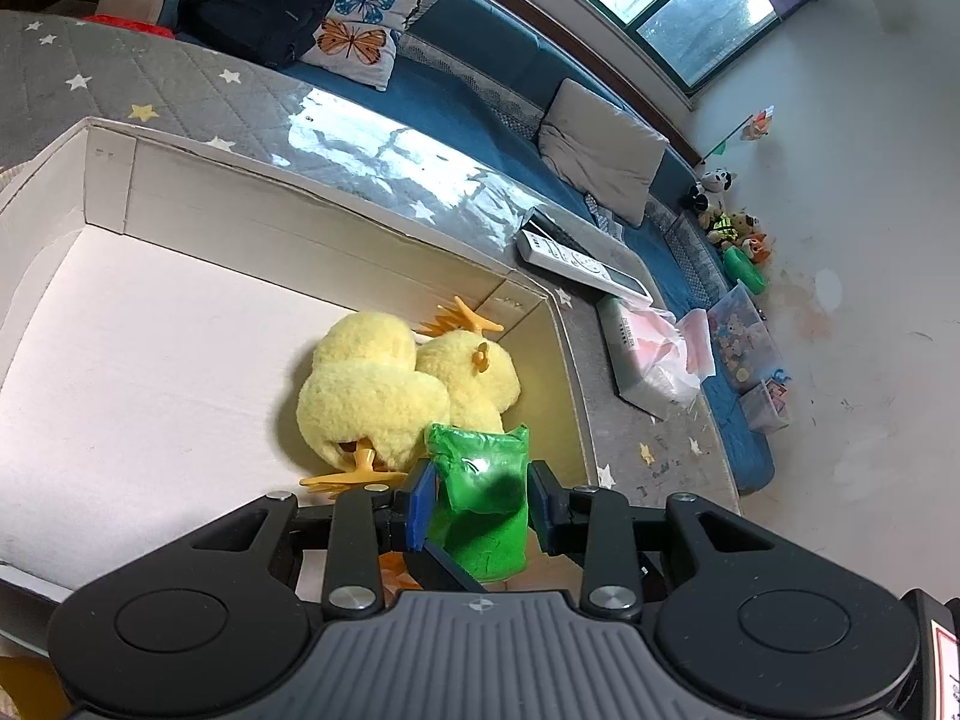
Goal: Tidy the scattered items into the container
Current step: 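Lift the green pouch with both tools and lower it into the box, then open both tools to release the green pouch beside the chicks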
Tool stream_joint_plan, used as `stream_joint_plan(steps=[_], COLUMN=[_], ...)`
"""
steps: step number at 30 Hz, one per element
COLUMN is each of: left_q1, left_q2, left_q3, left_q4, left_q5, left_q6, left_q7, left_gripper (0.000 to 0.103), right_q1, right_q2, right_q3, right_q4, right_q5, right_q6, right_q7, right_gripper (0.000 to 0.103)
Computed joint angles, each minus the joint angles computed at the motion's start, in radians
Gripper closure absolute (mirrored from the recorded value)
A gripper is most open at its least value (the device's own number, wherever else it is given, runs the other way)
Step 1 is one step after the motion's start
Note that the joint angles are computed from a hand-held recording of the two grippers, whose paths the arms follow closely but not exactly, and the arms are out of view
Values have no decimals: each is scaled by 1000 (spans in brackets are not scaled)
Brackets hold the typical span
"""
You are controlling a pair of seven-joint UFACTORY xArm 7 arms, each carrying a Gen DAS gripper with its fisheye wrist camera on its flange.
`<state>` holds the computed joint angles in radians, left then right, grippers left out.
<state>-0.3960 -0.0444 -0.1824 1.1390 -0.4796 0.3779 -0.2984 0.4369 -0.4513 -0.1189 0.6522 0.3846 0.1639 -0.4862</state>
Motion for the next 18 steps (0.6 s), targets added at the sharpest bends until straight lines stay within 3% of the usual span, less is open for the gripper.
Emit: stream_joint_plan(steps=[14, 18], left_q1=[-8, -12], left_q2=[-62, -97], left_q3=[3, 4], left_q4=[-52, -81], left_q5=[50, 78], left_q6=[-10, -18], left_q7=[-28, -45], left_gripper=[68, 68], right_q1=[16, 22], right_q2=[-44, -66], right_q3=[-13, -11], right_q4=[-34, -48], right_q5=[-8, -16], right_q6=[-22, -29], right_q7=[11, 22], right_gripper=[49, 41])
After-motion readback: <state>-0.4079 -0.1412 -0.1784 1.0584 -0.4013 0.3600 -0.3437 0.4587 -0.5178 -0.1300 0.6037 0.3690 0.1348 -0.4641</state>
